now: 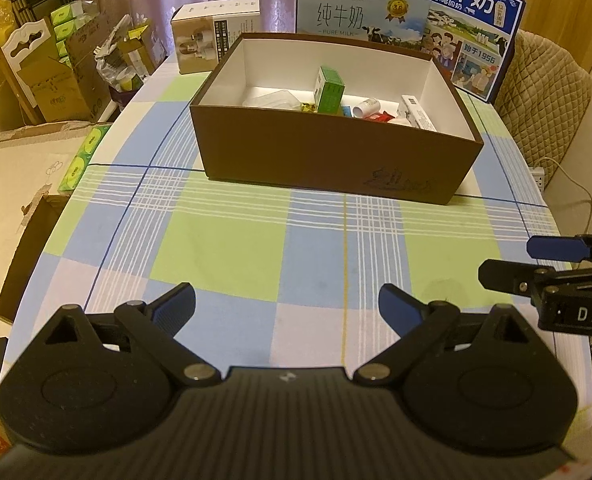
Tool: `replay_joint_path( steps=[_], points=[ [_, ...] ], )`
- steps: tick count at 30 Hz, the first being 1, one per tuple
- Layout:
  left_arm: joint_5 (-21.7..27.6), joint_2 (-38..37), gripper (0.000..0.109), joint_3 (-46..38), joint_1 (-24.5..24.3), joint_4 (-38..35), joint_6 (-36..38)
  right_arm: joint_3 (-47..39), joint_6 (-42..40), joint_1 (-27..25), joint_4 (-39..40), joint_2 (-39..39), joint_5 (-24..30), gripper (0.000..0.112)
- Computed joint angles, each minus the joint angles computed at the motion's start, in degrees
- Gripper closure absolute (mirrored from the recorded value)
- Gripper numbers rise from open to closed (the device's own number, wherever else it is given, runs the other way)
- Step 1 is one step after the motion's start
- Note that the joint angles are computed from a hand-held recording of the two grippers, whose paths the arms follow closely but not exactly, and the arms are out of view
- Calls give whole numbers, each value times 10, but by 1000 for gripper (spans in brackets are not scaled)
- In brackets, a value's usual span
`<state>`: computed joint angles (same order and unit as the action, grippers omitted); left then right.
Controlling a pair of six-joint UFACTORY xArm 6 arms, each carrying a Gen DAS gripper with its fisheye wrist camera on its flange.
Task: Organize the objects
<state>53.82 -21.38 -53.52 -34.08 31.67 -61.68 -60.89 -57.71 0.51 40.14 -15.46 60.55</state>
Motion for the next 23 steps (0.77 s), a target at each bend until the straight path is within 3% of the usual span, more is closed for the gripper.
replay_joint_path(
  steps=[23],
  points=[
    [-8, 32, 12, -19, 8, -11, 13, -19, 10, -3, -4, 26, 2, 43]
  ],
)
